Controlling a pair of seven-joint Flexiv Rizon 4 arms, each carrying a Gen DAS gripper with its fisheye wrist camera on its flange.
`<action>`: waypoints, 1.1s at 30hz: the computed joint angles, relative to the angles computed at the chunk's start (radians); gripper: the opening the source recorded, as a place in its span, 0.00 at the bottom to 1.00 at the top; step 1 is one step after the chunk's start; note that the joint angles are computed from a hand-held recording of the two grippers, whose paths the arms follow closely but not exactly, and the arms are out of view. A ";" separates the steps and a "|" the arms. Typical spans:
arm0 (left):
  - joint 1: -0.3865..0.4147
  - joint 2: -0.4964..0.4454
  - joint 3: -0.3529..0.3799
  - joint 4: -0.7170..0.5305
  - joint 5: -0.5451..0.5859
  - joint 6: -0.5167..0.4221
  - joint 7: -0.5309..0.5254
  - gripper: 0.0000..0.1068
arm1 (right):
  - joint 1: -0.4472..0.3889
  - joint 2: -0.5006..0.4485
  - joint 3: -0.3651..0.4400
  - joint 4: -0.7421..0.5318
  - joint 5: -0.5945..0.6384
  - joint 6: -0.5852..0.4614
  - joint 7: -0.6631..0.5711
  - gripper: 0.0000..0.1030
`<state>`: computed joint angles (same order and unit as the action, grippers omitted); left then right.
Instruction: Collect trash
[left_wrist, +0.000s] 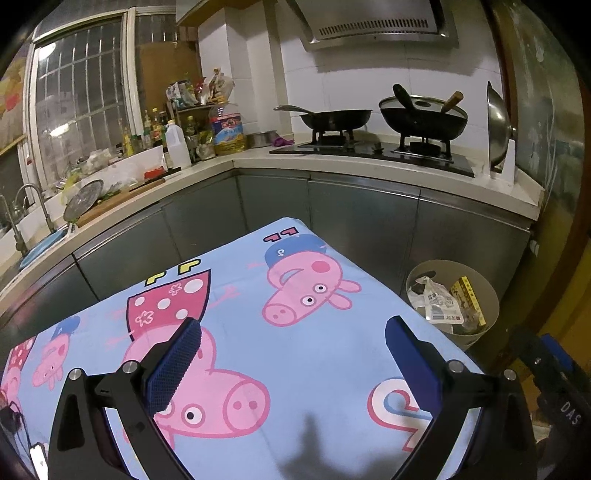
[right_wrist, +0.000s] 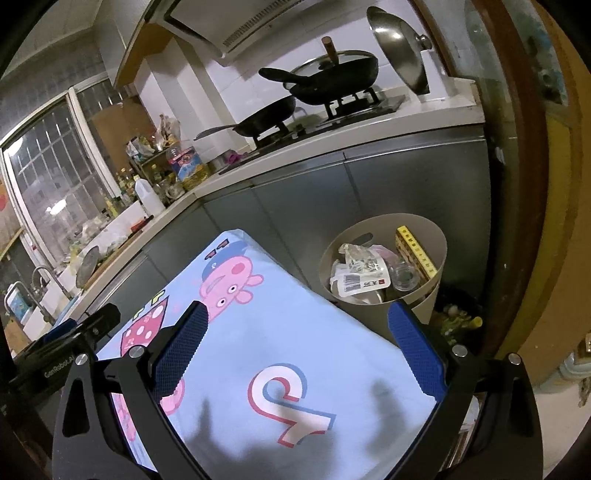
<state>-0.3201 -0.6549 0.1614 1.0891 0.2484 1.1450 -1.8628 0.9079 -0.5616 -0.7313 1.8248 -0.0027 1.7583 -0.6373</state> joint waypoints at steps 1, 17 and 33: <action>0.002 0.002 -0.003 0.002 -0.004 -0.002 0.002 0.93 | -0.001 0.000 0.001 0.000 -0.001 0.005 -0.003 0.94; 0.021 0.023 -0.048 0.049 -0.067 -0.004 0.055 0.93 | 0.064 -0.010 -0.057 0.010 0.040 0.017 -0.072 0.94; 0.026 0.042 -0.037 0.080 -0.071 -0.060 0.004 0.93 | 0.068 -0.009 -0.044 0.006 0.029 0.012 -0.096 0.94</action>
